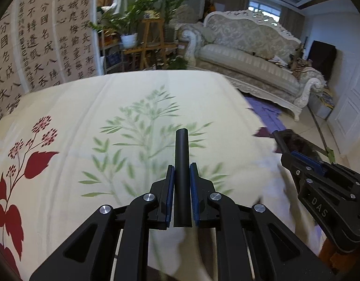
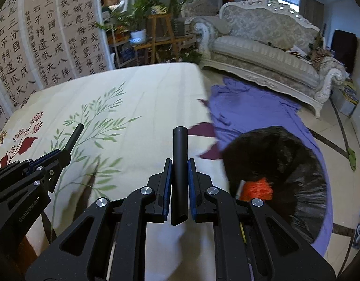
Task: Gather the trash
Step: 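Carry both black tubes over the black bin, then open both grippers to drop the tubes into the bin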
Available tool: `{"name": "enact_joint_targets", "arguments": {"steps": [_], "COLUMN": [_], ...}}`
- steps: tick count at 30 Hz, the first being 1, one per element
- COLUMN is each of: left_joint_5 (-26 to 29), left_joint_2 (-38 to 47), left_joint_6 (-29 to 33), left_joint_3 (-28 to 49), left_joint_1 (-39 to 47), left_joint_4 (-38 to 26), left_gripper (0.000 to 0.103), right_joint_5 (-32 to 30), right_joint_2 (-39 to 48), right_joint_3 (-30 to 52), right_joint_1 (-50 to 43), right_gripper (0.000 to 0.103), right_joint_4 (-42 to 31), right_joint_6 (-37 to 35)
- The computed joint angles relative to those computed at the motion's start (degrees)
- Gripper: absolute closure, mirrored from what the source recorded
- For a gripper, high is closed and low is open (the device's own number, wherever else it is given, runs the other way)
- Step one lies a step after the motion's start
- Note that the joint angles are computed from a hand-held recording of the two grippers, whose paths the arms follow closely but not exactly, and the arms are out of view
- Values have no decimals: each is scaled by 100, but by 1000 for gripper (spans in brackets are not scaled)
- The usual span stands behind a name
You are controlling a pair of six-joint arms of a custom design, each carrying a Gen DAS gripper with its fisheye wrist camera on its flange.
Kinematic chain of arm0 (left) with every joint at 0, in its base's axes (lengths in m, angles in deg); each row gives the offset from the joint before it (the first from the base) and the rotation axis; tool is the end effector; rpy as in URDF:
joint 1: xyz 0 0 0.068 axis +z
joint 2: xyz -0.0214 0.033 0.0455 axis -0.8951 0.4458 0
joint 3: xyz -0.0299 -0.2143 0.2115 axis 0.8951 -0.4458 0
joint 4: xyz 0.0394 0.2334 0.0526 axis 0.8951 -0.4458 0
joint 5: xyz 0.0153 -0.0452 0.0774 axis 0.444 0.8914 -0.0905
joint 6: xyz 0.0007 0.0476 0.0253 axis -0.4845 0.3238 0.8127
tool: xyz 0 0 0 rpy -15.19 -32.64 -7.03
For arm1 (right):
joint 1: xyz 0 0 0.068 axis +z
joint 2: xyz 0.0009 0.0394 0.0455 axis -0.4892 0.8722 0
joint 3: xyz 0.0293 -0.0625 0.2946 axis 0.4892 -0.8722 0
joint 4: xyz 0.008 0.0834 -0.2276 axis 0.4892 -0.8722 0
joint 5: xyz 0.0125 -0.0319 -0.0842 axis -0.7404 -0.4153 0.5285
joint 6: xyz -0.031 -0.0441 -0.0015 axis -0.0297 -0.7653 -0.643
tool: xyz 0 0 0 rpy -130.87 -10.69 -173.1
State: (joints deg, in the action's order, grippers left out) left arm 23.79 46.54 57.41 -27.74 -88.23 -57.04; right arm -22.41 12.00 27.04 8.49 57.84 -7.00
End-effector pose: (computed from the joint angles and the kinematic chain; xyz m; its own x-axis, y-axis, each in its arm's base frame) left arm 0.2023 -0.0852 0.1251 -0.7161 -0.0265 -0.6975 0.0512 0.9946 -0.0904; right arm 0.2063 0.1456 0.1140 -0.7116 -0.0898 -0.6968 -0.1566 0.9871 0.0327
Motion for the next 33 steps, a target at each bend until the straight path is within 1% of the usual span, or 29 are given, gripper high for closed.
{"name": "enact_joint_targets", "arguments": {"steps": [5,10,15,22,24,25,26,28,32,33], "left_joint_5": [-257,-428,-557,-762,-835,-873,-911,-948,-1044,-1055], "left_joint_2": [93,554,1098,1582,1671,1692,1727,1766,1814,1795], "left_joint_6": [-193,-280,-261,1,51,56,51,32,-24,-36], "left_joint_3": [282,826,1462,2137,2240,2254,2265,2280,2356,2322], "left_joint_1": [-732,-1338,-1821,-2168,-2237,-2253,-2265,-2272,-2309,-2310], "left_joint_4": [-73,-156,-237,-303,-314,-301,-257,-224,-319,-307], "left_gripper": [89,89,89,88,75,58,49,48,35,34], "right_joint_5": [87,-29,-237,-672,-769,-819,-845,-894,-930,-955], "right_joint_2": [-668,-1047,-1012,-646,-519,-425,-364,-243,-204,-204], "right_joint_3": [-584,-1034,-1317,-1504,-1517,-1528,-1545,-1584,-1653,-1659], "right_joint_1": [-424,-1130,-1921,-2947,-3129,-3236,-3292,-3400,-3512,-3564], "right_gripper": [90,90,90,89,85,83,82,80,76,73], "right_joint_4": [83,273,643,1288,1434,1537,1613,1762,1869,1887], "right_joint_6": [-100,-343,-643,-993,-1059,-1099,-1115,-1133,-1147,-1176]}}
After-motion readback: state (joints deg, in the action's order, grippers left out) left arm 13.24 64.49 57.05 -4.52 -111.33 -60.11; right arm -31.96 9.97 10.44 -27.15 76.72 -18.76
